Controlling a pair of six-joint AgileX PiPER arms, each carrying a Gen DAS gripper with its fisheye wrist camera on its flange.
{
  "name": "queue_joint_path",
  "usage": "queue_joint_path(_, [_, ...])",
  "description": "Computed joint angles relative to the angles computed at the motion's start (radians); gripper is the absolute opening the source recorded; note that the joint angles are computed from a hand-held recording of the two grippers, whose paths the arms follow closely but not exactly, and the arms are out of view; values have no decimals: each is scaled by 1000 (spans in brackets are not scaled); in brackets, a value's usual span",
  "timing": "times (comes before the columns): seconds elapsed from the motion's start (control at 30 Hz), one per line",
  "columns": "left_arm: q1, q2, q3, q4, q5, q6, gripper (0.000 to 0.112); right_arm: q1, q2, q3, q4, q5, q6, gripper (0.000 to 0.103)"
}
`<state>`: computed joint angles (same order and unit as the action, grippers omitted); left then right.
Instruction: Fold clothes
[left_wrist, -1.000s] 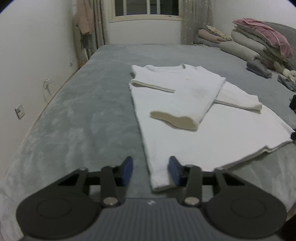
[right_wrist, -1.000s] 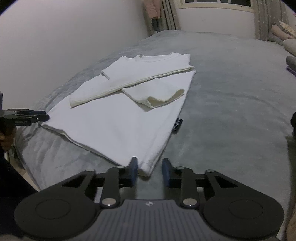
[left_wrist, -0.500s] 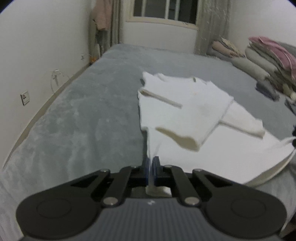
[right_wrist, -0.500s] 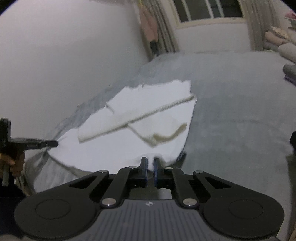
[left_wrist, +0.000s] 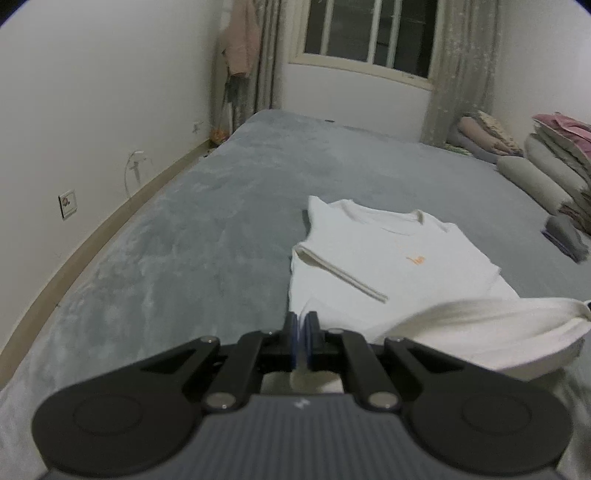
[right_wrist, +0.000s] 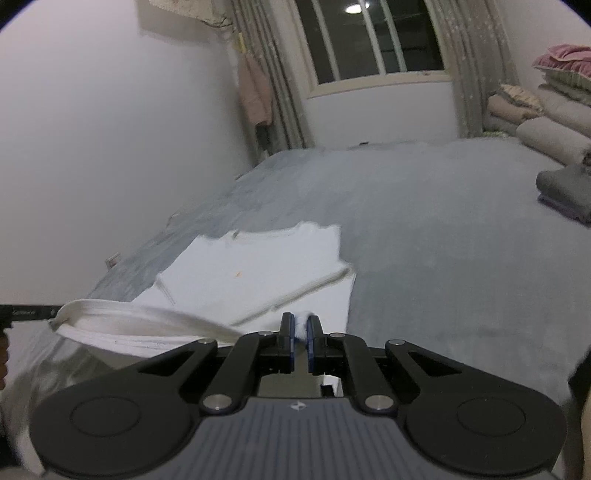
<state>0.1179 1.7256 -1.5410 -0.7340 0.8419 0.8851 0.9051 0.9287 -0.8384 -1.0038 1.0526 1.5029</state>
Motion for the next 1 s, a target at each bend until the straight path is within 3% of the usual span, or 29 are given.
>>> queue_joint_path(0.17, [-83, 145, -167, 142, -45, -177, 11, -267, 131, -40, 58, -207, -136, 7])
queue_joint_path(0.23, [-105, 184, -202, 213, -87, -249, 11, -324, 175, -48, 67, -246, -156, 7])
queue_joint_path(0.3, [-98, 231, -257, 222, -67, -275, 11, -364, 208, -53, 78, -273, -177, 8])
queue_joint_path(0.37, [-79, 261, -293, 184, -42, -249, 14, -397, 224, -53, 98, -295, -198, 8])
queue_joint_path(0.43, [-61, 272, -300, 135, -38, -187, 24, -434, 220, -46, 132, -322, -223, 10])
queue_joint_path(0.53, [-45, 271, -287, 47, -39, -65, 39, -501, 184, -22, 182, -388, -267, 23])
queue_joint_path(0.73, [-54, 310, -327, -58, 13, 29, 47, -597, 106, 28, 357, -510, -470, 45])
queue_joint_path(1.0, [-131, 362, -360, -27, -34, 67, 52, -666, 89, 61, 487, -593, -640, 47])
